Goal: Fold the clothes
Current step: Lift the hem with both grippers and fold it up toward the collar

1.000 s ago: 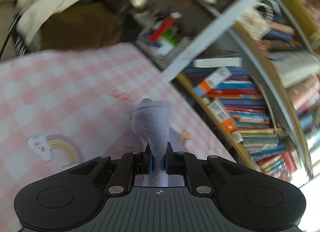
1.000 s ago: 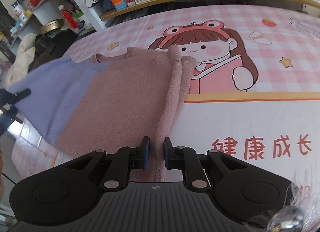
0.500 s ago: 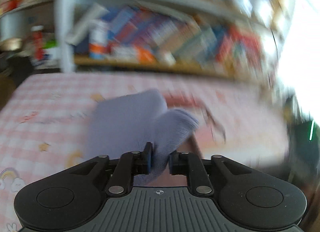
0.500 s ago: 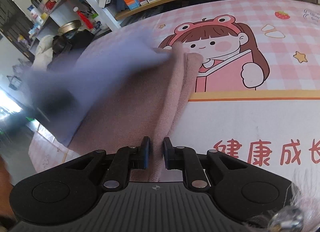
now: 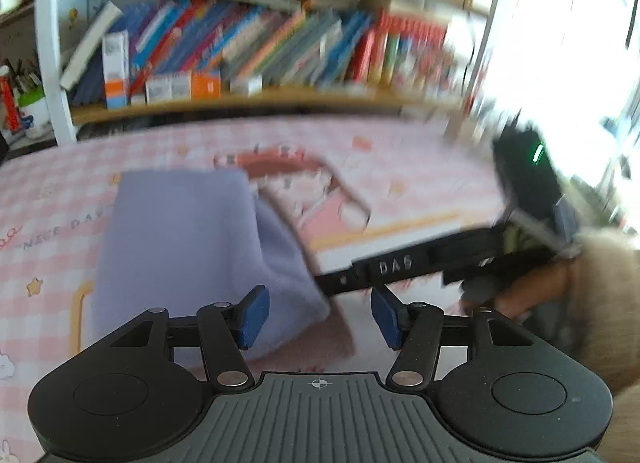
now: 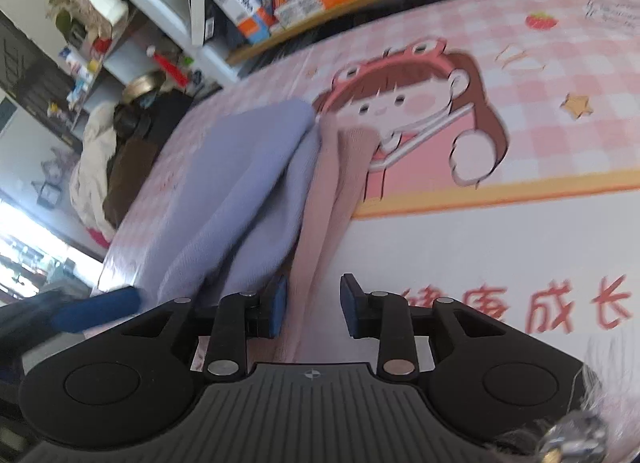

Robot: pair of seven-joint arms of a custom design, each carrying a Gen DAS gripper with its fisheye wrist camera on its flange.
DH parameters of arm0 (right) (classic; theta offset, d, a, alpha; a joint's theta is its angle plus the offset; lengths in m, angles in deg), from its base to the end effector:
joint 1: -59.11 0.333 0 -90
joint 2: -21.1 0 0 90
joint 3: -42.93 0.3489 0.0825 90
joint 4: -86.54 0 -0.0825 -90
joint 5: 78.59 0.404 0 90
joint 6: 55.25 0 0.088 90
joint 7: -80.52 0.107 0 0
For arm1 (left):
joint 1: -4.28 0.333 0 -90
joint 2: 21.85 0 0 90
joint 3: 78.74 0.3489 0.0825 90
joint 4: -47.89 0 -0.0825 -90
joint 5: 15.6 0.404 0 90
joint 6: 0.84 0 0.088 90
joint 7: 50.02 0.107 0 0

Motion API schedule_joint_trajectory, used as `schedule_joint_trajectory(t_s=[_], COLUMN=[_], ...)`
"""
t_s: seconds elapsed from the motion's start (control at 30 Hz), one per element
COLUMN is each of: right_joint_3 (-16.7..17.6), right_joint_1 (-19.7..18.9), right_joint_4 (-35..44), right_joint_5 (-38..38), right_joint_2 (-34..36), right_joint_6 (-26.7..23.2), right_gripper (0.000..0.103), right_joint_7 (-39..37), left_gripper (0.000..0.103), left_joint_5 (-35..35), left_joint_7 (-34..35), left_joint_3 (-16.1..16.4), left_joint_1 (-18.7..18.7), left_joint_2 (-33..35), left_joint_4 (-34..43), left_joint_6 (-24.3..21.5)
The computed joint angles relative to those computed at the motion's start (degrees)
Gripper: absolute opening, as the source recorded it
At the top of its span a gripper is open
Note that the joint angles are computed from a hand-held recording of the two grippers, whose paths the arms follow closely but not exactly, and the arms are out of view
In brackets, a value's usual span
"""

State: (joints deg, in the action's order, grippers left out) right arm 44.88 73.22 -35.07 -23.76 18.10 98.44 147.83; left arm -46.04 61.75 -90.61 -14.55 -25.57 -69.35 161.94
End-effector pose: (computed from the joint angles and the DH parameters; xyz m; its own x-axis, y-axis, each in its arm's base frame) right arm 0.5696 0.1375 0.5160 0.1143 -0.8153 -0.5677 -0.8346 0.2311 -0.5000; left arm 0.5270 -0.2857 0.5907 -0.5310 -0.8275 0.1821 -0.6057 0.2204 -0.7646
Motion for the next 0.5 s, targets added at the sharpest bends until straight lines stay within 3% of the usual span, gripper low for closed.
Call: schedule_joint_trajectory(t_s=[0.1, 0.17, 0.33, 0.4, 0.5], right_joint_3=[-0.09, -0.15, -0.16, 0.27, 1.10], right_joint_1=[0.22, 0.58, 1.15, 1.11, 1.36], right_joint_4=[0.12, 0.76, 3.29, 4.18, 5.02], right_joint_5=[2.36, 4.68, 12.60, 11.62, 10.41], right_joint_2=[-0.78, -0.84, 0.42, 1.30, 2.38], right_joint_6=[1.83, 2.56, -0.23, -1.86, -2.20], right_gripper=[0.029, 0.029, 0.031, 0.033, 0.035], right_joint_7=[-1.58, -3.62, -7.20, -5.35, -3.27], left_gripper=[0.056, 0.055, 0.023, 0.022, 0.022], left_joint_5=[-6.49, -3.75, 9.06, 6.63, -3.48], left_joint_7=[3.13, -0.33, -12.87, -10.24, 0.56], left_joint_3=[1.51, 1.64, 1.08, 0.49, -0.91], left_joint_1=[-0.10, 0.99, 4.55, 5.30, 6.70], left_joint_2=[-1.26, -0.59, 3.30, 4.62, 5.77], left_joint_4=[-0.01, 0.45, 1.54, 2.02, 2.17], left_joint_6=[2.56, 3.78, 3.66, 0.78, -7.03])
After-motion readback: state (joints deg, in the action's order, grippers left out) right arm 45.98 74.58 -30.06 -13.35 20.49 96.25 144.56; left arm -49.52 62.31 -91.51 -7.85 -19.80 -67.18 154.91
